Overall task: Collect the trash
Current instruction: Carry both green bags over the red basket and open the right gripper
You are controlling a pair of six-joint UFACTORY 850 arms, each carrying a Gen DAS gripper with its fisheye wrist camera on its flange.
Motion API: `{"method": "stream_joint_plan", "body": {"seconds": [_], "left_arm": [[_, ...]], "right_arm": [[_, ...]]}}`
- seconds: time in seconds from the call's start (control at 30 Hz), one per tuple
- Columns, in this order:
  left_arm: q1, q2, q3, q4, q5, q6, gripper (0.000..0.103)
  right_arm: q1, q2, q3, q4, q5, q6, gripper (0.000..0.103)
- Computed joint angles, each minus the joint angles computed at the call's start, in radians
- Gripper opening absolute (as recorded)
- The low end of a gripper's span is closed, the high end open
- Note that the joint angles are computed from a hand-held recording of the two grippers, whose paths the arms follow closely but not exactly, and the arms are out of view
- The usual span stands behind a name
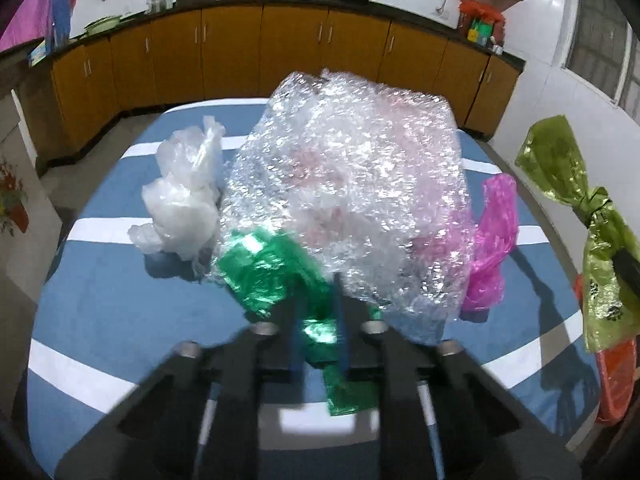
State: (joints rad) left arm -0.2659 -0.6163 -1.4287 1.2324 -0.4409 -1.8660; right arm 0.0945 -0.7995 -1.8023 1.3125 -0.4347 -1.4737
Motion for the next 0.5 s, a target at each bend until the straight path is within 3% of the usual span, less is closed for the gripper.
{"method": "stream_joint_plan", "body": {"seconds": [0.07, 0.5], "left_arm": [[-0.004, 0.011, 0.019, 0.061, -0.004, -0.058, 0.003], [-0.063, 0.155, 0.146, 0.350, -0.025, -0.339, 0.003]], "right_arm": [[-0.008, 0.003, 0.005, 0.010, -0.001, -0.002, 0.003], [-0.078, 0.100, 0.131, 0.198, -0.040, -0.153, 0.003]]}}
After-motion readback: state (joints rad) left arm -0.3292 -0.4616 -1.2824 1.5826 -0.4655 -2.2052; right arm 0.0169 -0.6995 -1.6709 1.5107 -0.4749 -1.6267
